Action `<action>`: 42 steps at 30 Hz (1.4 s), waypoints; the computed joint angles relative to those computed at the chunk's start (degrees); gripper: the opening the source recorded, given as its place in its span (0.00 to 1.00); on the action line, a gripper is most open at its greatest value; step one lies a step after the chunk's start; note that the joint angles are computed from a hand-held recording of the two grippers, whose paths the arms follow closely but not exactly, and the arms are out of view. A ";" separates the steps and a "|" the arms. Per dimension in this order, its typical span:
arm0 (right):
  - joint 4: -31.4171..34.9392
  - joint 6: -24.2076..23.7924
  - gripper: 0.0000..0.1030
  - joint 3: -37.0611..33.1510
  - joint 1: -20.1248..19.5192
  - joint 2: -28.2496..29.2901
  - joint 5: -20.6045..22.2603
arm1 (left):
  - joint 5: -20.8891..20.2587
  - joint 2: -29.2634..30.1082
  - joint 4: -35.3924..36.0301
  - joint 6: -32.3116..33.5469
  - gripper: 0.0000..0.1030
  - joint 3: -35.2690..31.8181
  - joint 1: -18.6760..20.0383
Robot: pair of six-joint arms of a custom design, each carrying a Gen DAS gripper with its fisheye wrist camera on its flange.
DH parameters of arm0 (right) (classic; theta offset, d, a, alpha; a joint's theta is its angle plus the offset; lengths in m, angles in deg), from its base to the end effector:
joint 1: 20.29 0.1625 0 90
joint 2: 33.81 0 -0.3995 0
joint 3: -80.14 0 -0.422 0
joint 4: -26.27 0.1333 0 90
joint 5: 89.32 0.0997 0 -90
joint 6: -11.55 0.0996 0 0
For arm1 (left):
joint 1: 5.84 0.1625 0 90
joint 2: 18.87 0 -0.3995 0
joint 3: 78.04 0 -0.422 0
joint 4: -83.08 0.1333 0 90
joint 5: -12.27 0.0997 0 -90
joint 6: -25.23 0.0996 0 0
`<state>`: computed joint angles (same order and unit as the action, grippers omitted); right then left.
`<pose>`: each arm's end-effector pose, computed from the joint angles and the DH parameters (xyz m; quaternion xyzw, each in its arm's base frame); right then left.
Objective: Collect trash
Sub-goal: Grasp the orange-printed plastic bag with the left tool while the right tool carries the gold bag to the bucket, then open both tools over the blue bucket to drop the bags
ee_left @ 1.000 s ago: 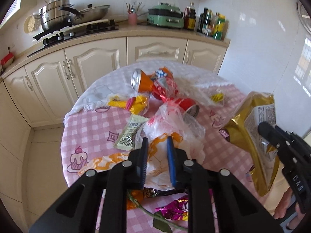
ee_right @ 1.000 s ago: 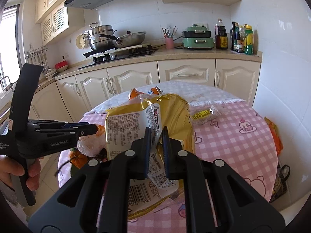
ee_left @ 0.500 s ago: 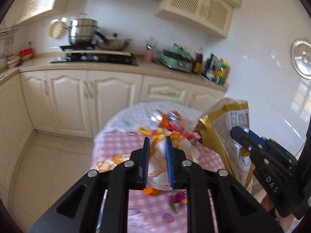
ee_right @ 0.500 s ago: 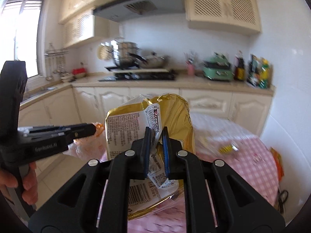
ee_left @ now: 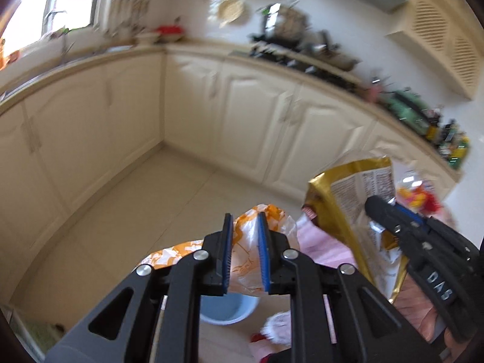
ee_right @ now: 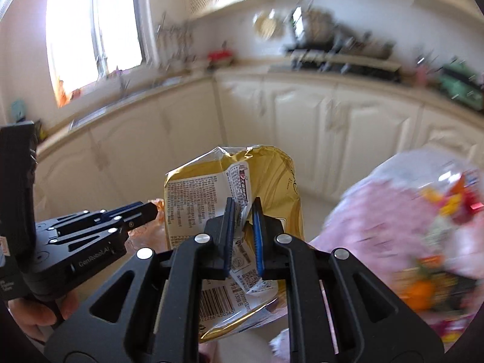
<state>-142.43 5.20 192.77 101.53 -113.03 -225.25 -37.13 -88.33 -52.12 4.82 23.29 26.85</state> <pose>0.3405 -0.4317 0.3447 0.1359 -0.8522 0.4252 0.2731 -0.4089 -0.4978 0.2632 0.2566 0.8964 -0.3010 0.2000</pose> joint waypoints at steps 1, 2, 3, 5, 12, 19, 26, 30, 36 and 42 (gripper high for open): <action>0.95 0.79 0.12 -0.09 -1.57 0.91 1.29 | 0.50 0.47 0.12 -0.37 0.14 0.08 1.16; 1.76 1.51 0.12 -0.21 -3.31 1.94 2.74 | 0.65 1.18 0.15 -0.54 0.14 -0.10 2.46; 2.76 2.33 0.12 -0.05 -4.70 2.37 4.01 | 0.45 1.63 0.02 -0.51 0.14 -0.08 3.57; 4.99 4.82 0.12 -0.61 -8.43 4.60 6.64 | -0.43 3.32 0.21 -0.61 0.14 -0.61 6.27; 8.32 8.86 0.15 -2.31 -17.64 11.14 9.17 | -4.00 10.79 -0.04 -0.33 0.14 -2.81 13.07; 12.45 12.53 0.27 -3.87 -23.03 14.56 12.24 | -6.95 16.84 -0.20 0.04 0.14 -5.67 17.07; 11.94 12.34 0.44 -3.00 -22.99 14.19 7.92 | -9.42 20.36 -0.09 -0.19 0.14 -7.59 18.55; 8.98 8.93 0.47 -1.42 -21.02 14.14 1.31 | -11.59 21.74 -0.04 -0.64 0.15 -8.43 19.24; 4.69 5.44 0.48 0.72 -20.08 13.04 -1.85 | -13.68 23.38 -0.75 -0.50 0.17 -9.30 19.00; 3.12 4.49 0.51 2.31 -18.43 10.84 -4.17 | -13.82 23.13 -3.09 -0.80 0.23 -9.06 18.05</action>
